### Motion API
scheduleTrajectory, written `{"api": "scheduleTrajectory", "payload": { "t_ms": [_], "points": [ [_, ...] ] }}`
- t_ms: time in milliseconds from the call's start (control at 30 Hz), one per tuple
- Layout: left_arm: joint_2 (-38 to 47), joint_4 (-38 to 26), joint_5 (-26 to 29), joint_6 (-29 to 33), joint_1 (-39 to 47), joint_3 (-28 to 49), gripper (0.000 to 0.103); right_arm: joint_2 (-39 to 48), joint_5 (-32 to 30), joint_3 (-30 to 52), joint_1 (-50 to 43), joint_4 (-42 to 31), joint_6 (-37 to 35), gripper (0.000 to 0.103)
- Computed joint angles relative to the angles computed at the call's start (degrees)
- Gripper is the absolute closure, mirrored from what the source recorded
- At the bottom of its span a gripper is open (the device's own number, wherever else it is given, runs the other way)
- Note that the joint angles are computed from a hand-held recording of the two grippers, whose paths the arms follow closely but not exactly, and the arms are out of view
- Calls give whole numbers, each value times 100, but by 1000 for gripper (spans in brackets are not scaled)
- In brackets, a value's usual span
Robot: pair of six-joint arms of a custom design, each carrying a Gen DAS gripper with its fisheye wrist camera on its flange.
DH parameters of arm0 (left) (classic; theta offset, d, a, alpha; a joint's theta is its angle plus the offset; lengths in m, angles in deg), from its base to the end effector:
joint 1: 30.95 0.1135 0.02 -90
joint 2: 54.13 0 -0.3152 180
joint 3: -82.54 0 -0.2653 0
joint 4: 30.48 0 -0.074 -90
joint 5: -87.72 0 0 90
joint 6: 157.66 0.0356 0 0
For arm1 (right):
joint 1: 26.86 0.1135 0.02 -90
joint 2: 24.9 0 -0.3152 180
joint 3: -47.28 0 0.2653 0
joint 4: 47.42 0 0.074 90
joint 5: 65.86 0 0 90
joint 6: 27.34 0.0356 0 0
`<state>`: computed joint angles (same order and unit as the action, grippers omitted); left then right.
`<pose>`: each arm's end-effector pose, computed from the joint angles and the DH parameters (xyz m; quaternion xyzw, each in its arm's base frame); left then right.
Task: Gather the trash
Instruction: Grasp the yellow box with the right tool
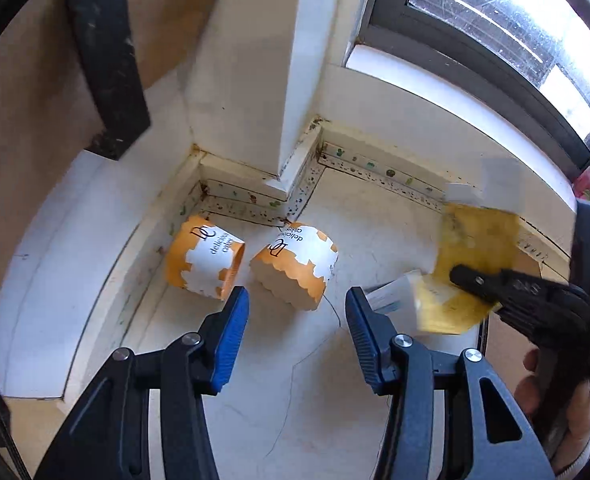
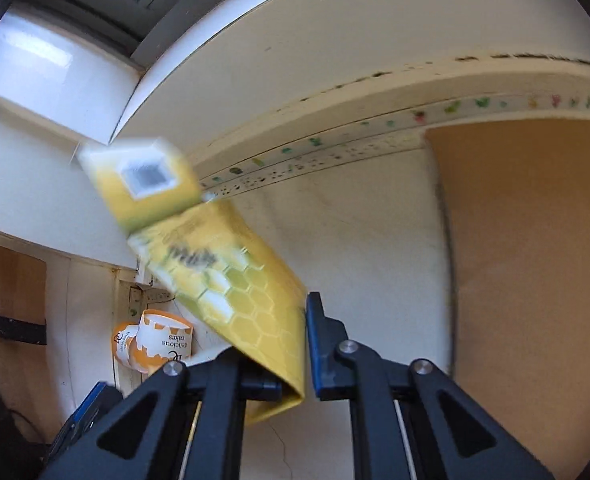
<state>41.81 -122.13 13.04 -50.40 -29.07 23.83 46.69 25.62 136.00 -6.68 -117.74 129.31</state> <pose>0.3360 0.0016 0.4414 0.1569 0.9576 -0.0948 0.2224 0.2253 0.0818 0.4030 0.3780 0.8702 0.2081 0.2377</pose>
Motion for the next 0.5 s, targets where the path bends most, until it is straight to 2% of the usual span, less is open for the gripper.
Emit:
{"api": "scheduleTrajectory", "payload": {
  "t_ms": [167,233,333,400,500],
  "points": [
    [201,174,134,-321,-98,-156,55,-777,280,-439,123,-5,193,98],
    [266,270,185,-429,-148,-235,60,-961,498,-479,208,-98,202,98],
    [348,364,220,-619,-210,-312,70,-1201,658,-544,230,-170,261,98],
    [431,421,309,-766,-224,-337,86,-1357,801,-592,387,-233,390,98],
    [497,583,473,-945,-244,-459,96,-1423,903,-613,566,-256,495,98]
  ]
}}
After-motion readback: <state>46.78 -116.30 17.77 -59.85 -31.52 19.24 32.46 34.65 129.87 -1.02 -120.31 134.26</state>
